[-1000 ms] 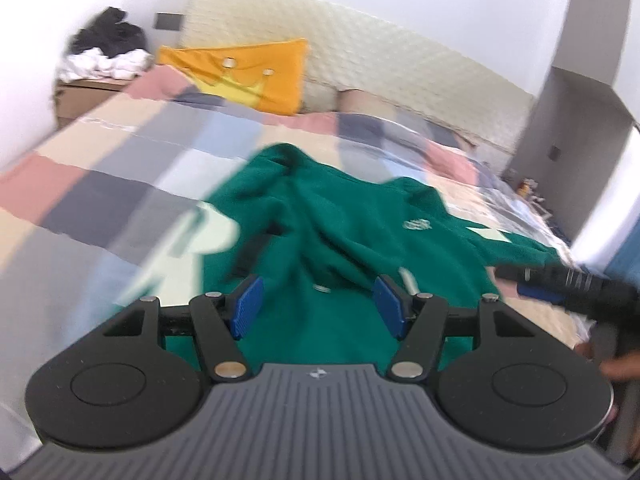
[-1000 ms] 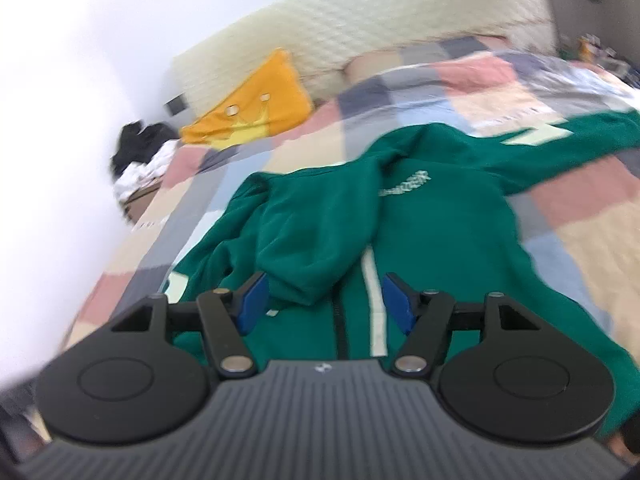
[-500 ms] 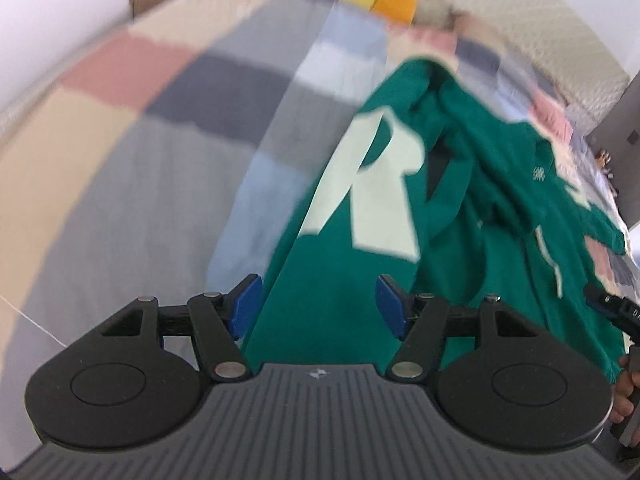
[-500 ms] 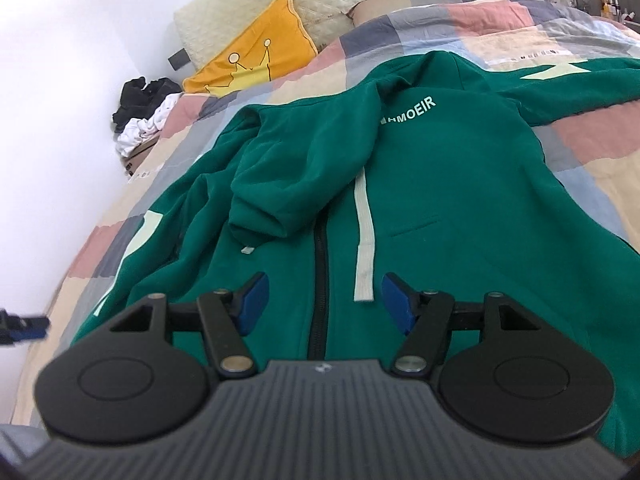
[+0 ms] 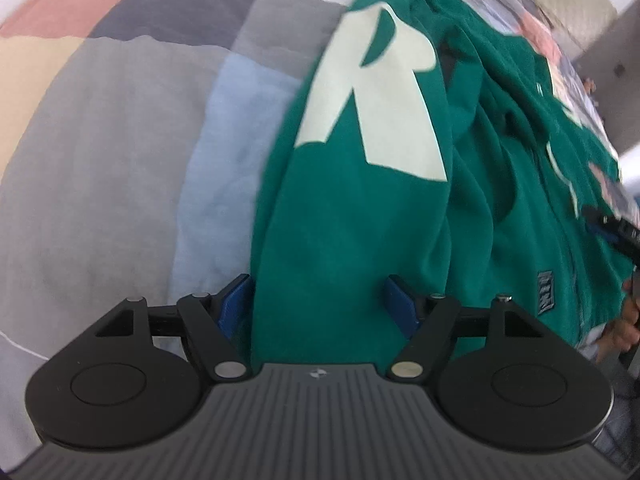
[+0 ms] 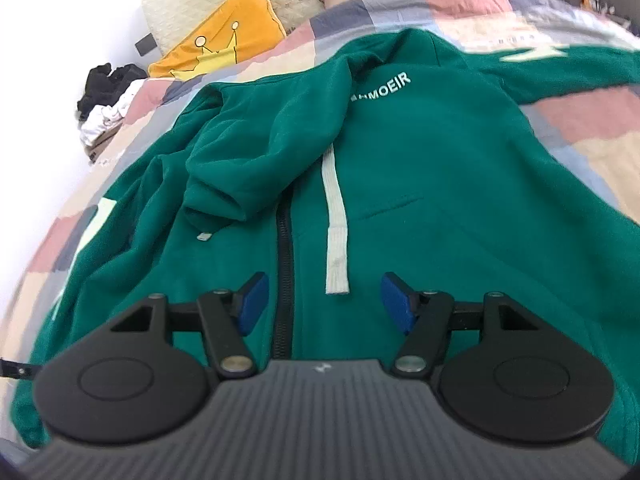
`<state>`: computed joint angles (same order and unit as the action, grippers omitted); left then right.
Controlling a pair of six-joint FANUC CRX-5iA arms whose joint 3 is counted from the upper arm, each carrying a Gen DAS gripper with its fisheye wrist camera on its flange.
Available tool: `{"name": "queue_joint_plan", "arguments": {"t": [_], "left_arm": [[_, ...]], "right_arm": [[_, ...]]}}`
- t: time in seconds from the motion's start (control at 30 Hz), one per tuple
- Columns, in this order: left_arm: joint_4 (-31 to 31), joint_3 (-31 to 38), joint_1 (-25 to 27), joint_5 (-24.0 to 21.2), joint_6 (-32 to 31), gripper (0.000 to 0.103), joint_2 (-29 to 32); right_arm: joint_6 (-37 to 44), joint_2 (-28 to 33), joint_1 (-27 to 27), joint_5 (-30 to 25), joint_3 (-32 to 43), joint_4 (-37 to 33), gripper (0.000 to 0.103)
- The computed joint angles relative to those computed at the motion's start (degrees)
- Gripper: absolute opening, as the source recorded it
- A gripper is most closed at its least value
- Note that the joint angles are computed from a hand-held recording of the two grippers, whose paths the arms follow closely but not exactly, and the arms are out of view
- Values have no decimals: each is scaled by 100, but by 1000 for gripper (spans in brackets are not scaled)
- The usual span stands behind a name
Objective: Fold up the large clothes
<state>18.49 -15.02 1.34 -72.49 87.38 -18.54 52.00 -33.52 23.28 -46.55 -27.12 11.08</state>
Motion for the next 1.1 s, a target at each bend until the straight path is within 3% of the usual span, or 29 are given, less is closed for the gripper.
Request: {"name": "queue_joint_plan", "arguments": {"t": [0.13, 0.2, 0.27, 0.33, 0.37, 0.53, 0.67, 0.77, 0.9, 1.1], "left_arm": [[153, -60, -36, -37, -302, 70, 11], [278, -149, -5, -4, -432, 55, 5], [329, -198, -7, 14, -536, 30, -20], [-50, 2, -172, 23, -324, 15, -35], [-115, 83, -167, 27, -205, 13, -82], [-363, 394, 310, 119, 295, 10, -425], [-769, 1219, 871, -33, 690, 9, -232], [-1362, 2167, 1012, -13, 1000, 9, 213], [-1653, 3490, 1156, 105, 1349, 9, 1063], [-2466, 5860, 881, -28, 1783, 9, 2765]], "right_arm": [[-105, -81, 244, 113, -214, 442, 65], [-172, -118, 313, 115, -289, 571, 65], [-129, -83, 282, 62, -251, 453, 65], [22, 9, 181, -52, -139, 178, 65], [17, 27, 175, -84, -127, 153, 64], [-294, -39, 364, -99, -259, 509, 64], [-508, 22, 522, -147, -284, 700, 64], [-675, 64, 687, -97, -398, 1102, 64], [-941, 102, 739, 54, -554, 1615, 64], [-1890, 218, 623, 469, -913, 2799, 64]]}}
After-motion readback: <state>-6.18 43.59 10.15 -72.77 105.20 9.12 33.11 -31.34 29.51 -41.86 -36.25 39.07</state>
